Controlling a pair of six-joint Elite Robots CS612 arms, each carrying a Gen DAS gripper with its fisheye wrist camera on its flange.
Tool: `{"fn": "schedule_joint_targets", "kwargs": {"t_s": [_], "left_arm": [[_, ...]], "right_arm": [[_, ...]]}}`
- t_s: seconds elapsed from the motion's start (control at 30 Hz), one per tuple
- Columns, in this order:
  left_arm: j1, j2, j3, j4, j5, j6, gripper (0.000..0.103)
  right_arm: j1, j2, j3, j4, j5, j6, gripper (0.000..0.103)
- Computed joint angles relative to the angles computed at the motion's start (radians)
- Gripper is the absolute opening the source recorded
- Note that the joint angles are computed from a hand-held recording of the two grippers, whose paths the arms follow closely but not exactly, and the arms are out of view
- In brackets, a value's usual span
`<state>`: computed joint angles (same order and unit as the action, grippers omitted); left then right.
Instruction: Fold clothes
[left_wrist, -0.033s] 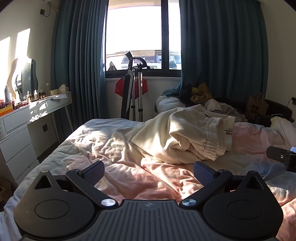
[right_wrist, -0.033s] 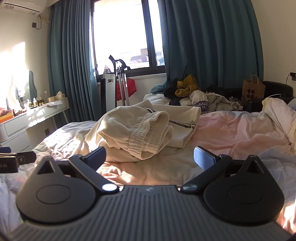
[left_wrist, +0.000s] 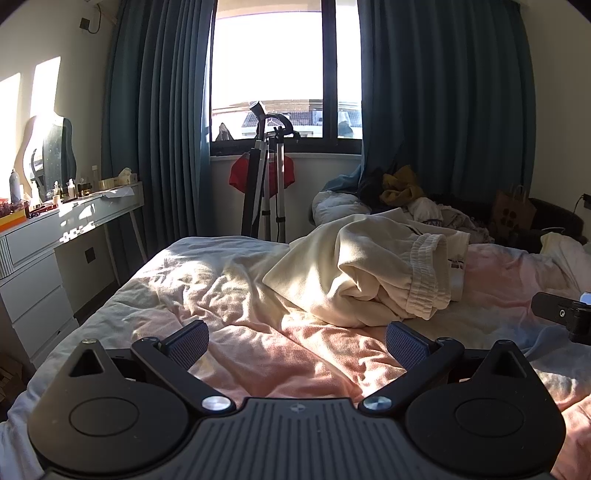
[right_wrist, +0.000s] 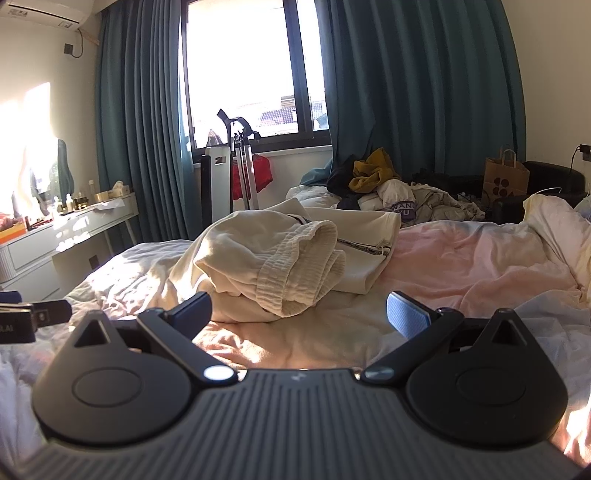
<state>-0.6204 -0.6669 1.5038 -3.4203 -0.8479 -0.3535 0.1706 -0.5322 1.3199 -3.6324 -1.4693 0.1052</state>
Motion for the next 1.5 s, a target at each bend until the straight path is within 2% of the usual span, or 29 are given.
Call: {"fn": "schedule_joint_targets", "kwargs": {"t_s": [0.17,0.3,1.5], "left_arm": [[0.0,0.004,-0.005,-0.005,0.0,-0.001,0.103],[-0.001,0.008,-0.008,-0.009,0.0,-0.002,0.103],[-0.004,0.011,-0.004,-0.042,0.02,0.017,0.103]], "right_arm": [[-0.009,-0.001,0.002,-0.009,0.01,0.005,0.103],[0.002,0.002,-0.002,-0.005,-0.009,-0.01,0.103],[-0.002,-0.001,0.0,0.025,0.009,0.006,0.103]]}}
